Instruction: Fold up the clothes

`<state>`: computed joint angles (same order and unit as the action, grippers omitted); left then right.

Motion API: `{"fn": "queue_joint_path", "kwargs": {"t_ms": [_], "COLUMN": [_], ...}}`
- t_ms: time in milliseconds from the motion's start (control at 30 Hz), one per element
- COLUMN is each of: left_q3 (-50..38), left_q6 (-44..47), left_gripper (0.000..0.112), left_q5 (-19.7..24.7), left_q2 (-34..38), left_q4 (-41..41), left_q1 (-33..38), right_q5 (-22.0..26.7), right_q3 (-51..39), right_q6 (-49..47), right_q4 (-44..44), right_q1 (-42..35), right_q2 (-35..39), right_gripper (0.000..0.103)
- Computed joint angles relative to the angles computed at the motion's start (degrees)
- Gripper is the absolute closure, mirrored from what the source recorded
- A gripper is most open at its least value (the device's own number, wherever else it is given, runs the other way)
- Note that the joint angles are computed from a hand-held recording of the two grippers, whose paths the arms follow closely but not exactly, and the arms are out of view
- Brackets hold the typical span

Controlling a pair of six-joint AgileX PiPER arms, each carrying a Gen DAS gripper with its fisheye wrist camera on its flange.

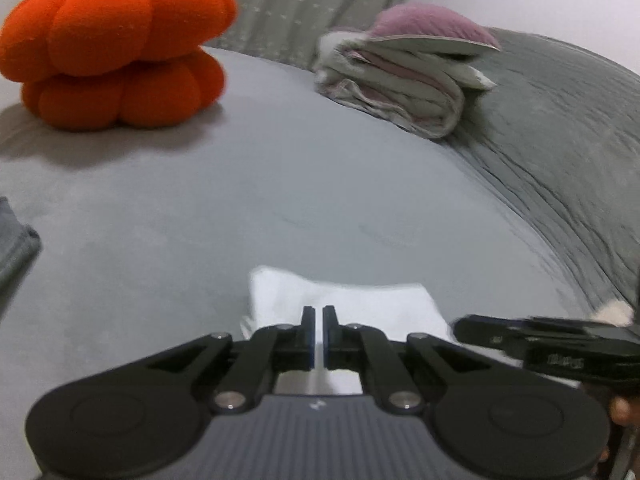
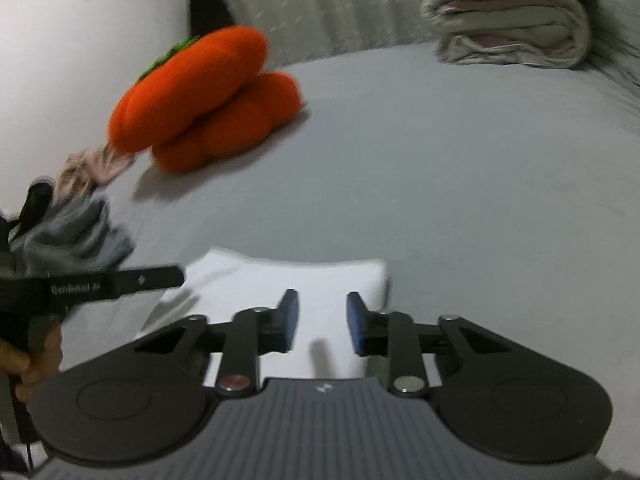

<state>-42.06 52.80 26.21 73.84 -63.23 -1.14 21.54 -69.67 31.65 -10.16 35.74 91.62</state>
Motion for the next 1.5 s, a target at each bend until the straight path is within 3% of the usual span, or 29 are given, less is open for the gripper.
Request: {"fn": "queue_joint_path", "kwargs": {"t_ms": [67,200,333,400,467,533,633,867,1000,1133,1233,1367,1400,1467,1500], "left_q3": [1.1,0.8,2.2,3.7,5.5,6.9,8.3,10.3,11.4,12.1,11.6,10.9,10.8,10.9,11.0], "left_q6": [-1.3,-8.8,-2.3,-2.4,-2.7,-4.2,-12.1,-12.5,-15.0,-23.8,-30.8,-31.2,-30.6,-31.8,-33.0], "left_gripper": [0.109,0.11,0.11,0.11,0.11,0.109,0.11,0.11,0.11,0.11,0.11,0.11,0.109,0.109,0.108], "left_q5": [-0.5,-2.9,-1.4,0.2,0.8,1.0,-2.2,-3.3,-3.4,-5.5,-6.9,-5.0,-4.0,-4.0,-4.4], "left_q2": [-1.0,1.3,2.1,-0.4,-4.3,-7.5,-7.6,-8.8,-11.6,-12.5,-11.9,-12.7,-13.7,-16.0,-17.1], "left_q4": [2.4,11.1,3.4,2.6,3.6,5.5,12.8,12.6,16.0,27.8,35.0,34.3,33.5,34.9,36.3], "left_q1": [-1.5,-4.4,-1.4,0.7,1.0,0.9,-2.4,-2.0,-1.8,-5.1,-7.4,-6.4,-5.9,-7.0,-8.2], "right_q5": [2.0,7.1,6.6,6.8,6.0,6.0,6.0,5.0,5.5,5.0,3.9,4.9,5.4,5.7,5.3], "right_q3": [-0.7,-3.0,-1.4,0.0,2.4,4.6,6.8,11.4,11.9,12.6,13.0,12.5,12.3,12.3,12.4], "right_q6": [-5.1,-12.7,-10.5,-6.4,-5.6,-5.4,-2.5,6.1,4.7,2.4,-4.5,-9.4,-8.6,-6.4,-4.4], "right_q4": [3.4,8.6,4.7,1.2,-0.7,-1.4,-3.3,-10.5,-8.5,-6.0,0.9,8.5,7.7,4.8,1.8], "right_q1": [1.0,2.1,3.0,4.1,5.5,6.2,6.7,8.9,8.5,8.1,5.8,3.7,3.9,4.7,5.6], "right_q2": [0.4,2.3,2.1,0.1,-2.5,-4.3,-4.6,-7.7,-8.8,-8.9,-8.9,-9.3,-10.0,-11.4,-12.1], "right_gripper": [0.09,0.093,0.096,0.094,0.084,0.088,0.096,0.096,0.095,0.095,0.095,0.095,0.093,0.081,0.081]}}
